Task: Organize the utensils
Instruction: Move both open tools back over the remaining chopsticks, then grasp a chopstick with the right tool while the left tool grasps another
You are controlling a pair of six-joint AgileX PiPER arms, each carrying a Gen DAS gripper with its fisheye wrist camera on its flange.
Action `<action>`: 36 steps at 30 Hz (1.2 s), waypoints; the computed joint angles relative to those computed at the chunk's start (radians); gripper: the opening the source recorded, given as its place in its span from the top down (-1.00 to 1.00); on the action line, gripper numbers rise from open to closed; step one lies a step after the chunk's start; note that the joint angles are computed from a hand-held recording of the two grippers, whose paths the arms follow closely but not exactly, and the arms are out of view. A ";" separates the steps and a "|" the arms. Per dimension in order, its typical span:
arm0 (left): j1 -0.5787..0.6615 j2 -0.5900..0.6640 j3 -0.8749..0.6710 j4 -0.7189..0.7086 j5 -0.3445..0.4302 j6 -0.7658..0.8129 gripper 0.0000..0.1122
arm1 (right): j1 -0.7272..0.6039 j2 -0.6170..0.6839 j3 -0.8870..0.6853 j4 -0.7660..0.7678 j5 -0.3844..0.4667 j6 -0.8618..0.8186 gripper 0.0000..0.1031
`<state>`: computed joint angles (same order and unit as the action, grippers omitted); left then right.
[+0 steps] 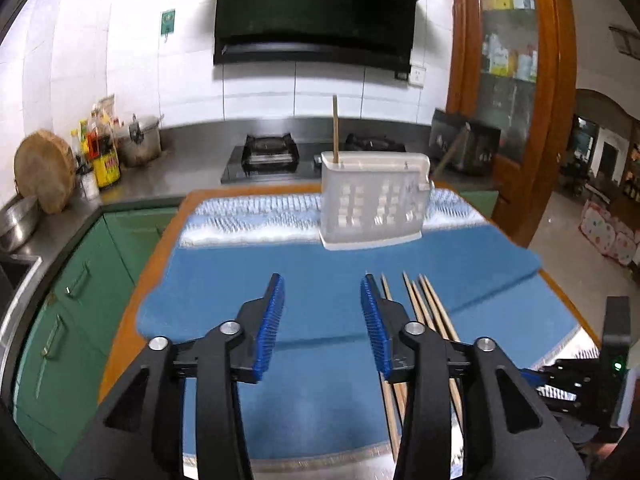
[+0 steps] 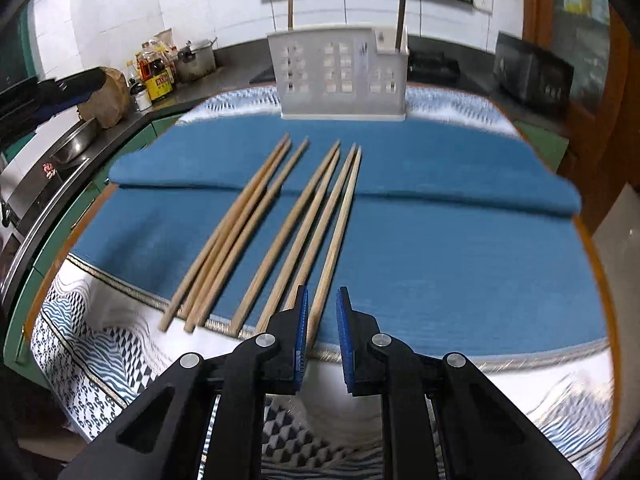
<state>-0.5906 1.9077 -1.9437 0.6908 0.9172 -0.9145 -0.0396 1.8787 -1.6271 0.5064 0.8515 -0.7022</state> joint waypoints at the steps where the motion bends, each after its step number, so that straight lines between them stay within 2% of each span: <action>1: -0.005 -0.011 0.037 -0.001 -0.014 -0.016 0.23 | 0.003 0.000 0.014 -0.006 -0.016 0.003 0.72; 5: -0.022 -0.040 0.164 0.003 -0.057 -0.091 0.23 | 0.018 0.014 0.035 -0.028 -0.051 0.046 0.72; 13: -0.034 -0.006 0.235 -0.070 -0.094 -0.101 0.23 | 0.045 0.023 0.046 -0.066 -0.078 0.088 0.80; 22: -0.028 0.075 0.184 -0.168 -0.093 -0.047 0.23 | 0.045 0.004 0.081 -0.081 -0.127 0.086 0.84; 32: -0.008 0.159 0.093 -0.272 -0.075 0.029 0.29 | -0.006 -0.042 0.102 0.004 -0.138 -0.010 0.85; 36: -0.008 0.186 0.064 -0.299 -0.063 0.050 0.39 | -0.023 -0.071 0.113 0.050 -0.141 -0.059 0.85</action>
<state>-0.5990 2.0941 -1.8799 0.3920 0.8539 -0.8646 -0.0621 1.8080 -1.5138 0.5560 0.7101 -0.7613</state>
